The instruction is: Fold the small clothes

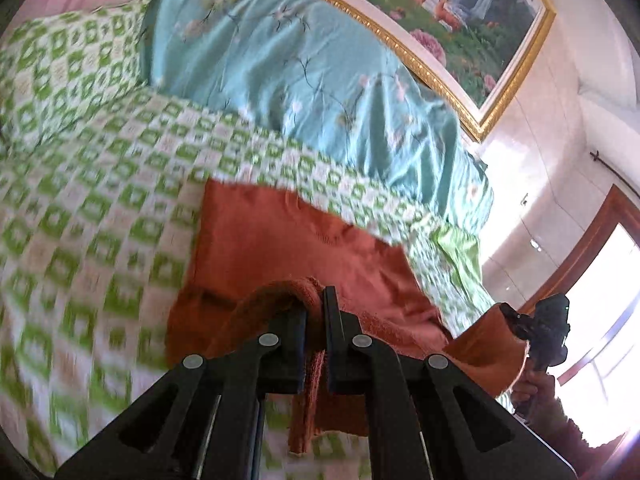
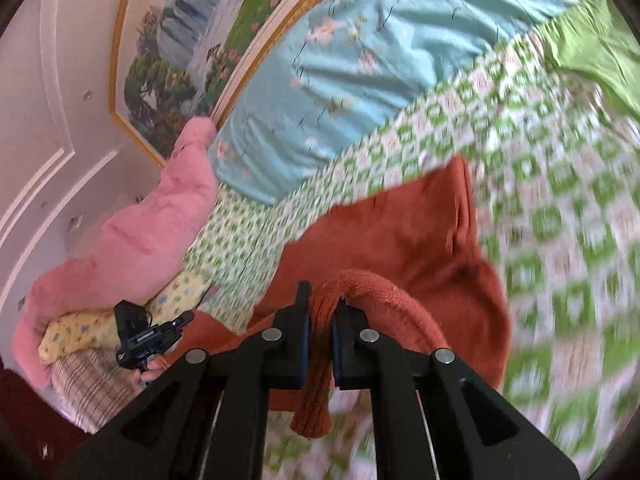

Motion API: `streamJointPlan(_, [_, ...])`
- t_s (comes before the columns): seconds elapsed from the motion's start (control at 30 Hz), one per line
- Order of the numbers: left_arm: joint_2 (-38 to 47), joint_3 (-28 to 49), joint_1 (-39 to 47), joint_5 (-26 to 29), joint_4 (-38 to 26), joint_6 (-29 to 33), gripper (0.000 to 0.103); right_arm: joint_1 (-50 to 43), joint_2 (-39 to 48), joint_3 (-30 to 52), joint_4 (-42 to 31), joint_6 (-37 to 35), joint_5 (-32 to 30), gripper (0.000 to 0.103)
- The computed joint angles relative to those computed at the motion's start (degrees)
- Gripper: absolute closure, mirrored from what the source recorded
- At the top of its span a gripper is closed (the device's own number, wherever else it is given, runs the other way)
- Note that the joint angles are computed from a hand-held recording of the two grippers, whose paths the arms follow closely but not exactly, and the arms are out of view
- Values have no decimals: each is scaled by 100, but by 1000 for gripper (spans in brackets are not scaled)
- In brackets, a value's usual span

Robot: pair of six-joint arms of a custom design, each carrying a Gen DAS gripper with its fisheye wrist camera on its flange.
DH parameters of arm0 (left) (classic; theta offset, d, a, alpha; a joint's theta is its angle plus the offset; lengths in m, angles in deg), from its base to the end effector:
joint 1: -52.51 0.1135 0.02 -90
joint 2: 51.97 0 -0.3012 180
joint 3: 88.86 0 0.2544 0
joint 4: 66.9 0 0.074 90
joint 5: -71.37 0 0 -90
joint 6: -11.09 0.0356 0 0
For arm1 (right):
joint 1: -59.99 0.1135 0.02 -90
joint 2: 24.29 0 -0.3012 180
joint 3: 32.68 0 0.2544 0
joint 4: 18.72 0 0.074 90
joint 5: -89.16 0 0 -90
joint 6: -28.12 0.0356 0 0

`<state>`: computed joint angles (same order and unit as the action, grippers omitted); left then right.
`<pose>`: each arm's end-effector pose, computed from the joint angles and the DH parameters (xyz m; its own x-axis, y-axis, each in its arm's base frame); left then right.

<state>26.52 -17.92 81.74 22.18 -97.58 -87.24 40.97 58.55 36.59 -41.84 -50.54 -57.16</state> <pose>0.2656 0.1220 0.3128 -0.5457 -0.4310 -0.7187 -0.0006 0.8578 -0.5140 0.2979 -0.0714 0.2967 -0.6423 0.3368 -0.6885 -0.3303 0.6890 0.6452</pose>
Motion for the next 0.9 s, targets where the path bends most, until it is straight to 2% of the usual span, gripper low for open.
streamJointPlan(0.1, [781, 642, -244, -379, 250, -189, 99, 232, 684, 657, 364, 351, 363, 94])
streamJointPlan(0.17, [1341, 1130, -329, -544, 312, -291, 99, 371, 1131, 1134, 339, 410, 603, 94])
streamJointPlan(0.4, [2607, 2416, -640, -1153, 47, -242, 99, 625, 2463, 2476, 183, 675, 985, 94])
streamJointPlan(0.6, [3607, 3314, -613, -1331, -295, -280, 98, 779, 3409, 3452, -527, 403, 1573, 94])
streamJointPlan(0.77, [4223, 3884, -691, -1556, -674, -350, 96, 924, 3856, 3970, -1161, 95, 2119, 92])
streamJointPlan(0.9, [4211, 3867, -677, -1512, -841, -419, 92, 943, 3912, 4120, -1418, 148, 2347, 86])
